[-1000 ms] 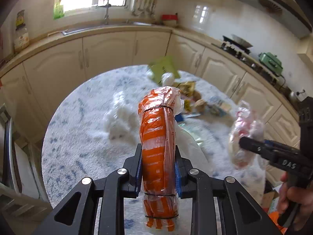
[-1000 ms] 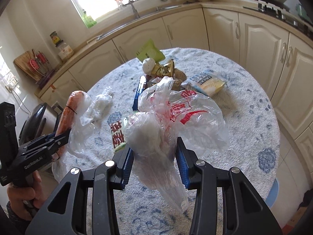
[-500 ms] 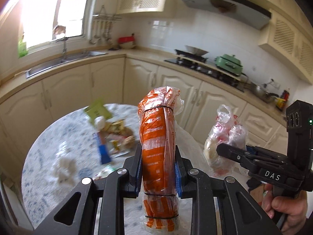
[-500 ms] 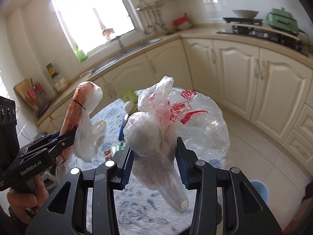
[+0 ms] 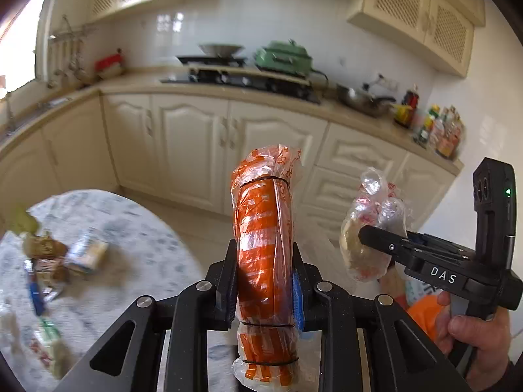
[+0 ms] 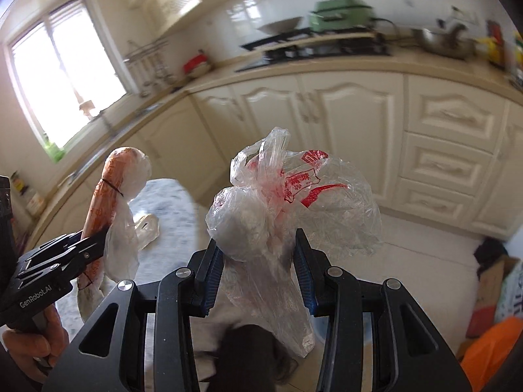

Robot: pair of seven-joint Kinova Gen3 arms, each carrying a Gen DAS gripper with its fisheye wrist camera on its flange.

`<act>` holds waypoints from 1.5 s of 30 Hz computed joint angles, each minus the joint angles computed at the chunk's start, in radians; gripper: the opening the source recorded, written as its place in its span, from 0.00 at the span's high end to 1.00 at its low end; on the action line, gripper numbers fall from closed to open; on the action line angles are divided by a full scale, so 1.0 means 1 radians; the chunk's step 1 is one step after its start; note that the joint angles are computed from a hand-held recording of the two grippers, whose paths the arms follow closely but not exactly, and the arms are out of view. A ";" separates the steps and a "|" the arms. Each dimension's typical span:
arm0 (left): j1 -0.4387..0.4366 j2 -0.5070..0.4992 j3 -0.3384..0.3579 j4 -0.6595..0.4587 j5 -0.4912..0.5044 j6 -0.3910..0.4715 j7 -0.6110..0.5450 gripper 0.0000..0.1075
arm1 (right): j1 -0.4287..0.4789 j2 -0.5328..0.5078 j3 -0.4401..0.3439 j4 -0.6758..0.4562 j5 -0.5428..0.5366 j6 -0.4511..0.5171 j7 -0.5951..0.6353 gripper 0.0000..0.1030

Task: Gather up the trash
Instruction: 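Carry both items over the blue bin and open both tools to drop them, then return both tools to the table above the remaining wrappers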

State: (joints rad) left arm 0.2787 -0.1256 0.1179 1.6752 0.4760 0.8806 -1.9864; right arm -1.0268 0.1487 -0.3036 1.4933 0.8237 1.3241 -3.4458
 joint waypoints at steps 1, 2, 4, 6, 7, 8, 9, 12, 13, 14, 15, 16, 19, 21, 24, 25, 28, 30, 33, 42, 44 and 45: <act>0.011 0.035 0.017 -0.015 -0.005 0.005 0.007 0.79 | 0.005 -0.018 0.002 0.035 -0.017 -0.001 -0.027 0.60; 0.021 0.072 0.036 -0.030 -0.015 0.006 0.022 0.79 | 0.015 -0.038 0.001 0.078 -0.038 -0.004 -0.059 0.60; 0.044 0.148 0.069 -0.062 -0.039 0.016 0.054 0.79 | 0.044 -0.069 -0.008 0.150 -0.080 -0.025 -0.105 0.60; 0.073 0.227 0.095 -0.107 -0.079 0.027 0.097 0.79 | 0.040 -0.097 0.038 0.227 -0.130 -0.086 -0.131 0.60; 0.090 0.273 0.107 -0.130 -0.097 0.043 0.118 0.79 | 0.048 -0.107 0.051 0.270 -0.155 -0.126 -0.144 0.60; 0.109 0.315 0.115 -0.163 -0.120 0.063 0.147 0.79 | 0.074 -0.114 0.046 0.310 -0.178 -0.167 -0.153 0.60; 0.127 0.359 0.120 -0.189 -0.141 0.075 0.172 0.79 | 0.118 -0.116 0.023 0.347 -0.203 -0.208 -0.162 0.60; 0.195 0.497 0.105 -0.312 -0.198 0.171 0.240 0.79 | 0.235 -0.112 -0.036 0.445 -0.263 -0.330 -0.180 0.60; 0.218 0.543 0.079 -0.358 -0.196 0.186 0.247 0.79 | 0.281 -0.105 -0.063 0.473 -0.276 -0.370 -0.189 0.60; 0.242 0.589 0.066 -0.404 -0.205 0.201 0.263 0.79 | 0.328 -0.101 -0.089 0.499 -0.283 -0.411 -0.192 0.60; 0.256 0.635 0.072 -0.451 -0.224 0.217 0.285 0.79 | 0.374 -0.091 -0.113 0.522 -0.292 -0.452 -0.192 0.60; 0.257 0.682 0.082 -0.497 -0.244 0.233 0.298 0.79 | 0.403 -0.083 -0.122 0.543 -0.302 -0.492 -0.188 0.60; 0.276 0.808 0.105 -0.636 -0.302 0.288 0.337 0.78 | 0.387 -0.066 -0.040 0.607 -0.331 -0.614 -0.165 0.58; 0.312 0.882 0.091 -0.729 -0.332 0.328 0.371 0.76 | 0.340 -0.055 0.044 0.643 -0.360 -0.677 -0.140 0.56; 0.353 0.965 0.063 -0.867 -0.355 0.402 0.401 0.66 | 0.340 -0.049 0.076 0.692 -0.386 -0.750 -0.142 0.50; 0.363 0.984 0.055 -0.907 -0.369 0.425 0.413 0.50 | 0.340 -0.047 0.080 0.703 -0.390 -0.760 -0.146 0.42; 0.388 0.973 0.023 -0.925 -0.397 0.424 0.427 0.26 | 0.323 -0.054 0.084 0.715 -0.387 -0.752 -0.187 0.24; 0.399 0.951 0.011 -0.910 -0.422 0.406 0.440 0.19 | 0.312 -0.059 0.079 0.714 -0.380 -0.731 -0.222 0.09; 0.408 0.892 0.000 -0.847 -0.456 0.357 0.458 0.12 | 0.305 -0.064 0.070 0.707 -0.378 -0.701 -0.254 0.00; 0.342 0.635 0.039 -0.567 -0.462 0.179 0.461 0.06 | 0.272 -0.081 0.026 0.575 -0.368 -0.517 -0.272 0.00; 0.301 0.559 0.054 -0.484 -0.442 0.135 0.443 0.05 | 0.257 -0.085 0.013 0.531 -0.349 -0.462 -0.278 0.00; 0.279 0.522 0.060 -0.438 -0.421 0.120 0.431 0.05 | 0.250 -0.084 0.007 0.508 -0.340 -0.435 -0.277 0.00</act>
